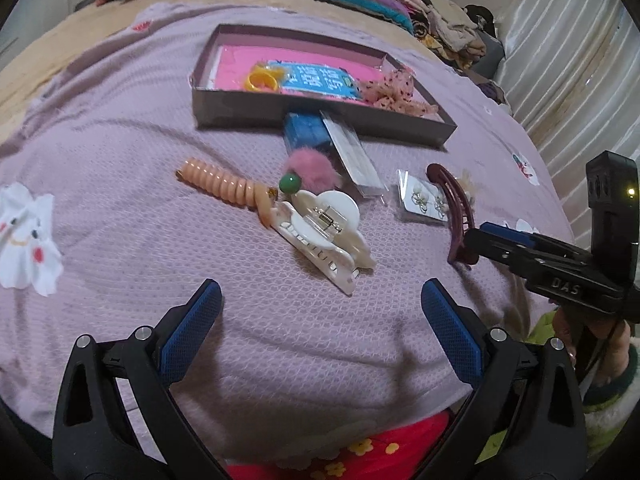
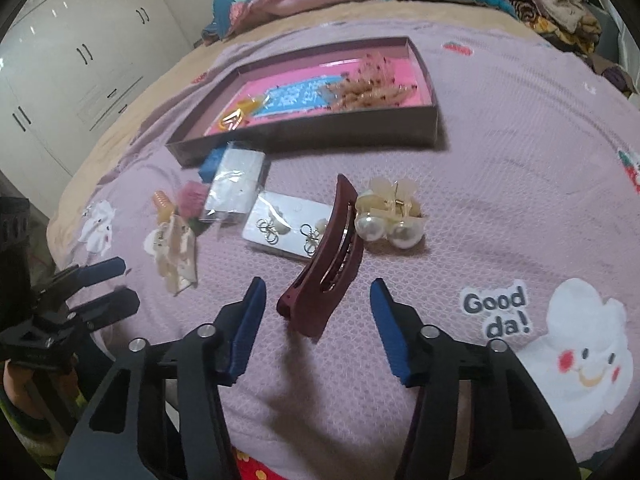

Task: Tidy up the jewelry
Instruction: 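Grasp the white hair claw with left tool while right tool grasps the dark red claw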

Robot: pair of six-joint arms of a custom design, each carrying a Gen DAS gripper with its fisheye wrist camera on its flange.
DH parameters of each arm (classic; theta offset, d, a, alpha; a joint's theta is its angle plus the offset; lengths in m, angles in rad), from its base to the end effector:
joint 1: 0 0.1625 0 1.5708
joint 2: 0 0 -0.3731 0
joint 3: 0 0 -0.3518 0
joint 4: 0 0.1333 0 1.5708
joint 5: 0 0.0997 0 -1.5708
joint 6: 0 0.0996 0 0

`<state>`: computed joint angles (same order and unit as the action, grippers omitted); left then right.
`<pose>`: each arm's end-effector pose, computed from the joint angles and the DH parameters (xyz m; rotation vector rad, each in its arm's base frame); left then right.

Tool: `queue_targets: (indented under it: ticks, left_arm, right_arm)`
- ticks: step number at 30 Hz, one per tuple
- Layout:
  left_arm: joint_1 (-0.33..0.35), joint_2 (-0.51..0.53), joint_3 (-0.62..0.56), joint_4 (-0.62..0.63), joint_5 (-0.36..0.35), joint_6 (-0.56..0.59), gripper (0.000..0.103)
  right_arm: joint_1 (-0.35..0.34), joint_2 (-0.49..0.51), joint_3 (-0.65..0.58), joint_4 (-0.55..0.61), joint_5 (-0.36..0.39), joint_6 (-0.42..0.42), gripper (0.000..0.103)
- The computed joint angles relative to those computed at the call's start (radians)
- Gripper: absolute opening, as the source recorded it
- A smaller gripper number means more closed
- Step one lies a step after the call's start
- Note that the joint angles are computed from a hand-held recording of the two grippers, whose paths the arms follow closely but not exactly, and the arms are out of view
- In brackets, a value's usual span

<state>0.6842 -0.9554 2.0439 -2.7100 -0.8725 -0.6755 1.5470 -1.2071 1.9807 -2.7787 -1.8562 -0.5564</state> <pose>-0.2488 -0.4576 0.0843 0.2491 2.5778 -0.7104 0.0930 -0.5174 0.2206 0.6304 -2.6377 0.4616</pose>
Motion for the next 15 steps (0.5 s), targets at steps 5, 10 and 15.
queue_targets:
  ticks: [5,10,15]
  left_arm:
    - [0.024,0.028,-0.026,-0.027,-0.024,0.004,0.091]
    - [0.041,0.060,-0.063,-0.036,-0.036,0.006,0.085]
    - [0.054,0.100,-0.102,-0.044,-0.035,-0.001,0.073]
  right_arm:
    - [-0.015,0.028,-0.030,0.023,0.020,0.026,0.042]
    - [-0.030,0.038,-0.046,0.035,0.044,0.040,0.038]
    - [-0.055,0.023,-0.053,0.067,0.093,0.056,0.032]
